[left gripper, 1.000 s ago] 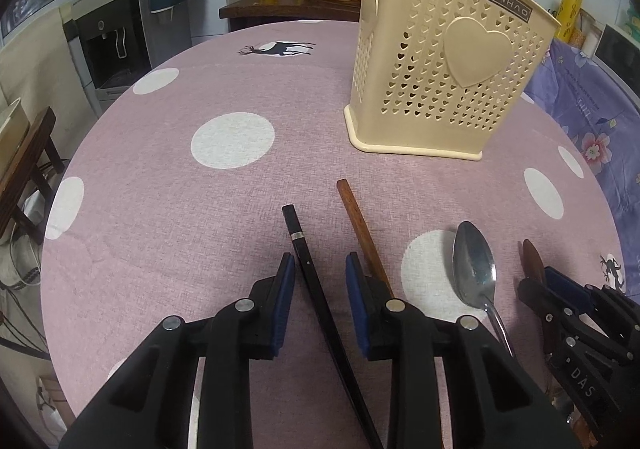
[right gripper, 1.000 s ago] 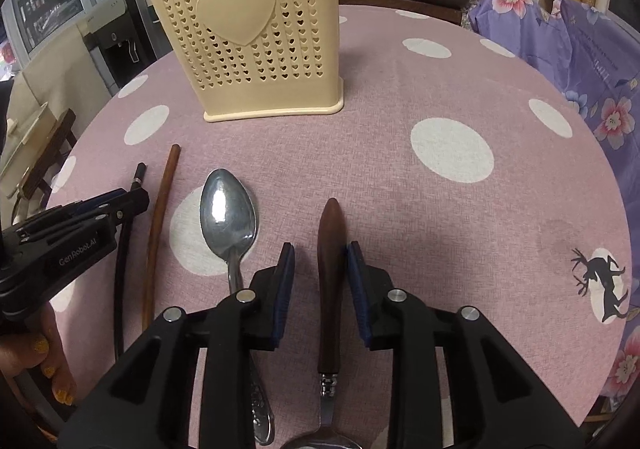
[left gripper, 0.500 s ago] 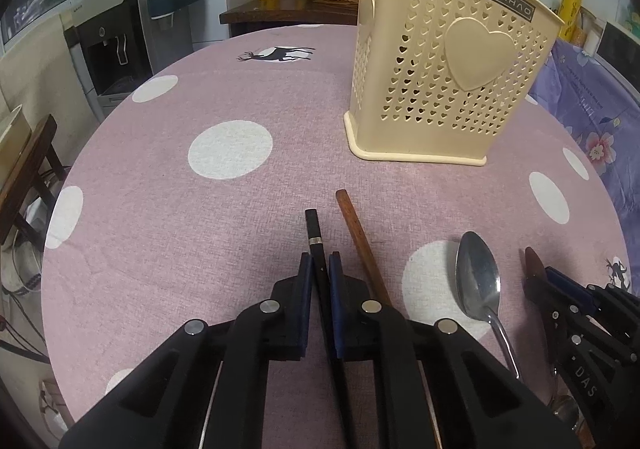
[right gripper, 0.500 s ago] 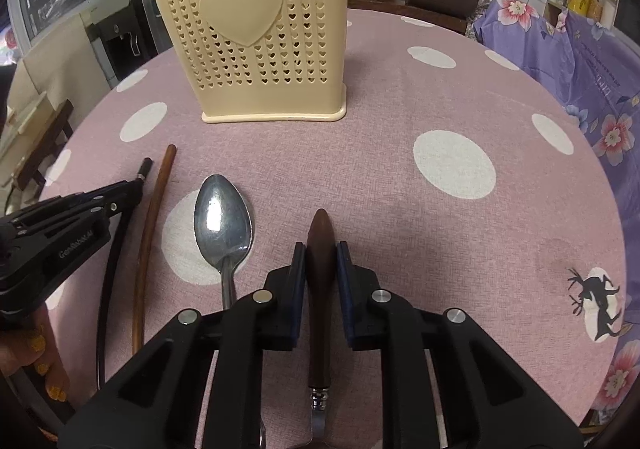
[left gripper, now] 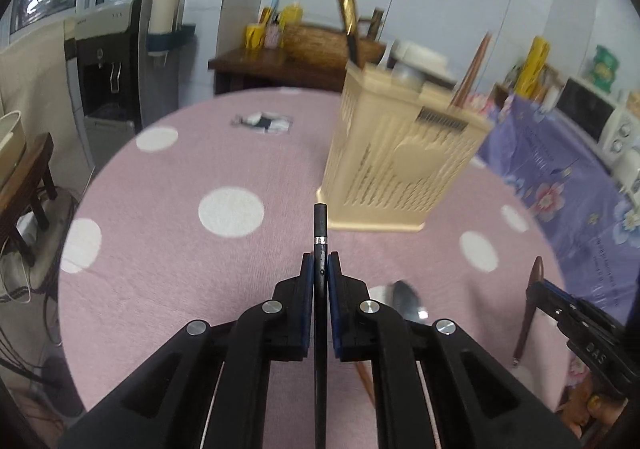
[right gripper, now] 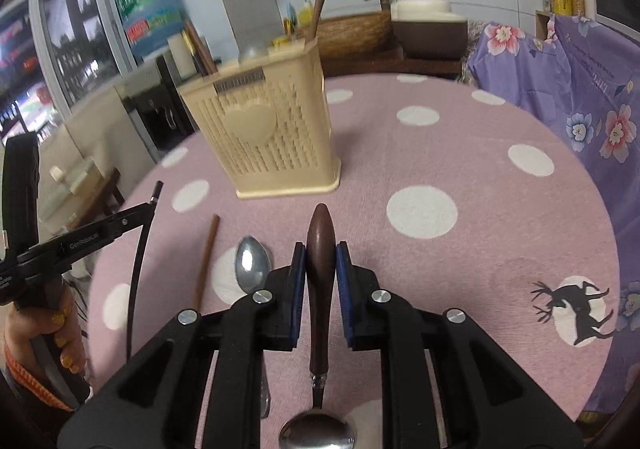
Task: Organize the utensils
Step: 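Lift the chopstick and spoon and lower both into the beige holder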
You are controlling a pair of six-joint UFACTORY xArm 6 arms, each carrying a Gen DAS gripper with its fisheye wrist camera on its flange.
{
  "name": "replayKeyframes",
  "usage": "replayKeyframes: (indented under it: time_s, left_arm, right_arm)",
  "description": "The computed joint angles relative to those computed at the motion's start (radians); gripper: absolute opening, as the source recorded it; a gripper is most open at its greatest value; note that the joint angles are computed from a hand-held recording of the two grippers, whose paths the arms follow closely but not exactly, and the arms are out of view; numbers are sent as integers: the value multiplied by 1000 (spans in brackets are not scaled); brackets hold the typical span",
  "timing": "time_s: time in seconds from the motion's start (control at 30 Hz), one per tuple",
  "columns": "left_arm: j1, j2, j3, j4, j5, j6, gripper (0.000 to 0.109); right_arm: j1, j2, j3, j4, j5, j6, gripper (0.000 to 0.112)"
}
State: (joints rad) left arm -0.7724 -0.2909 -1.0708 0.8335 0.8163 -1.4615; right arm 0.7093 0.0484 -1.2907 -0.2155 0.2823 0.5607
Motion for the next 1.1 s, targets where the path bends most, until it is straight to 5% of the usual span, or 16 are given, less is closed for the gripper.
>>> replayKeyframes:
  time_s: [0.27, 0.67, 0.93, 1.1]
  left_arm:
    - [-141, -120, 29, 202, 89, -133, 8]
    - [-173, -157, 50, 268, 100, -191, 8]
    - [-149, -128, -16, 324, 90, -161, 8]
    - [-68, -66, -119, 297, 3, -80, 8]
  right_arm:
    - [-18, -163, 169, -130, -154, 78, 16]
    - [-5, -182, 179, -118, -169, 68, 16]
    - [7, -104, 48, 53, -150, -119, 16]
    - [9, 18, -167, 139, -73, -235, 16]
